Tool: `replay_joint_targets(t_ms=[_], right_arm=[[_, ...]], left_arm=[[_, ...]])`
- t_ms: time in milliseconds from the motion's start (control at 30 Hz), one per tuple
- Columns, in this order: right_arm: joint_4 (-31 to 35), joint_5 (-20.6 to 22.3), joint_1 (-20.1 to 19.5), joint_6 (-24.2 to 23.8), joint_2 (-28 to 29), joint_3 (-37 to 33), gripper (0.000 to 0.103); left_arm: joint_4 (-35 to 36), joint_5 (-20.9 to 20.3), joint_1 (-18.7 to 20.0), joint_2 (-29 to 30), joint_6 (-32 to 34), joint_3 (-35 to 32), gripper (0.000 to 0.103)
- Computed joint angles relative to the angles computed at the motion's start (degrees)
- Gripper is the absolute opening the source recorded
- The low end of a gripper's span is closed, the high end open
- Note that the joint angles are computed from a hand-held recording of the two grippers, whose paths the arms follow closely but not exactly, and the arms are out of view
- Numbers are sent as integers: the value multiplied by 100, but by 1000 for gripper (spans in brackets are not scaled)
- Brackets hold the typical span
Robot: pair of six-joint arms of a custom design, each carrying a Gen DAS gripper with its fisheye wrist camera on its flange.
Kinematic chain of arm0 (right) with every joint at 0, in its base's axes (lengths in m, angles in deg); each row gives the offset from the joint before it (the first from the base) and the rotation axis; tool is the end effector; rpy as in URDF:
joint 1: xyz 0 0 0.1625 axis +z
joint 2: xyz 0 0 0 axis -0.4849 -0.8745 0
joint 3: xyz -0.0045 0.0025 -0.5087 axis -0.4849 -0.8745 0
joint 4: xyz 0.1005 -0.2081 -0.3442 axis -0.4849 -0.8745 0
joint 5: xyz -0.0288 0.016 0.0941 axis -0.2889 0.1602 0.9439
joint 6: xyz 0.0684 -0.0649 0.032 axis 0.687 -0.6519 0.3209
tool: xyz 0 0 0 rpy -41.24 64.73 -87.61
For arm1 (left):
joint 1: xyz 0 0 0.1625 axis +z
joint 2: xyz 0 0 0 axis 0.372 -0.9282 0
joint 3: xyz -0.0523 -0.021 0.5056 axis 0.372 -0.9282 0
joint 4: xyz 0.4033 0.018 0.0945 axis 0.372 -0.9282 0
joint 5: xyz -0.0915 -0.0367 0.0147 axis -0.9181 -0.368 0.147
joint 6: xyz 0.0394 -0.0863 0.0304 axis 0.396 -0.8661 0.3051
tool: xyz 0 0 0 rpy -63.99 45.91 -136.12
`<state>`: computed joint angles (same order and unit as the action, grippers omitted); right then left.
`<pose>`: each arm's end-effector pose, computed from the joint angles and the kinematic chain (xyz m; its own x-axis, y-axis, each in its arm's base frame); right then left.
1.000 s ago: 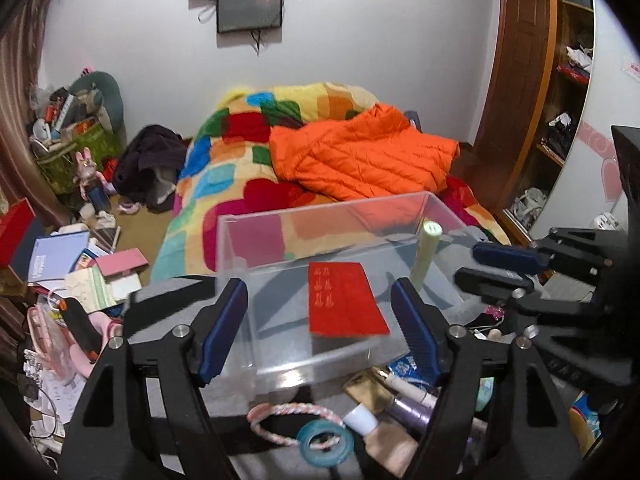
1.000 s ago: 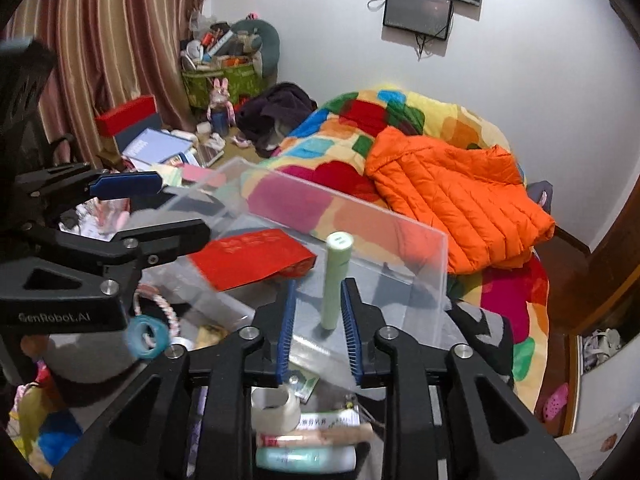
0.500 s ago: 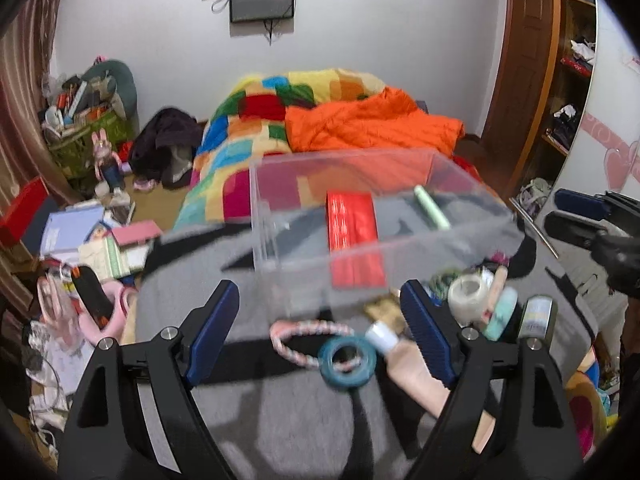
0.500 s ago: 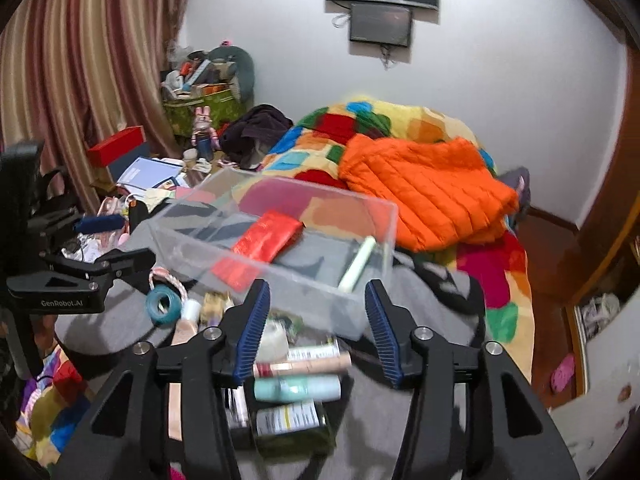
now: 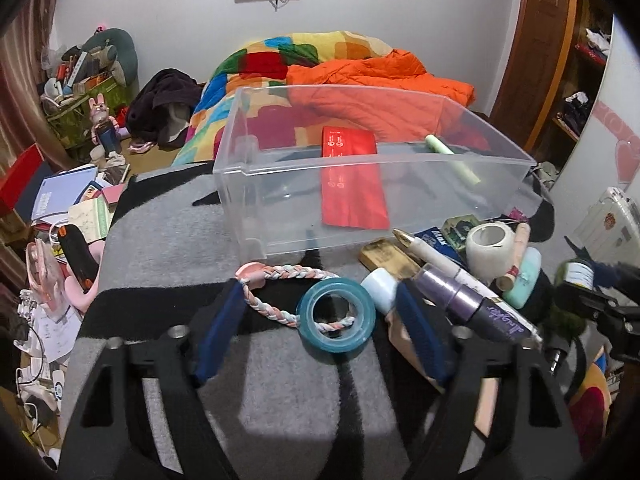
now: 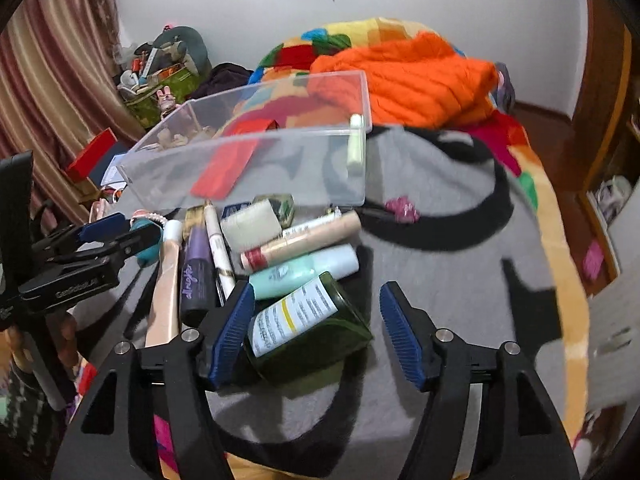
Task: Organize objects
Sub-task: 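Grasp the teal tape roll with the left tool while the right tool grasps the green bottle, then lower the teal tape and green bottle into the clear box and open both tools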
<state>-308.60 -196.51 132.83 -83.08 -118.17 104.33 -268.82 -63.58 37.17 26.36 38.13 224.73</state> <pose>0.1943 -0.4420 0.0103 -0.8215 -0.1532 0.5493 -0.4289 0.8007 -0.4182 -0.0473 -0.4732 0.1796 -0.7194 0.1828 -0.6701 0.5397 0.7544 -0.3737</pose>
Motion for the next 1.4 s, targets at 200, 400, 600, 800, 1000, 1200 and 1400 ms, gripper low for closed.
replay_joint_targets(t_ms=[200, 400, 600, 800, 1000, 1200, 1400], right_arm=[[-297, 53, -4, -140, 50, 132, 62], [-360, 73, -50, -8, -21, 292, 71], [-477, 298, -235, 324, -124, 546, 82], [-230, 682, -401, 536, -157, 701, 77], [-615, 588, -222, 350, -24, 609, 61], [-617, 506, 3, 14, -173, 359, 61], [-583, 586, 212, -341, -346, -109, 61]], left_arm=[[71, -269, 142, -85, -177, 30, 44], [-101, -268, 34, -134, -232, 211, 40], [-158, -344, -118, -312, -349, 460, 40], [-272, -303, -373, -335, -368, 666, 40], [-457, -197, -570, -306, -294, 697, 40], [-474, -170, -592, -425, -149, 540, 40], [-452, -175, -477, -511, 73, 246, 40]])
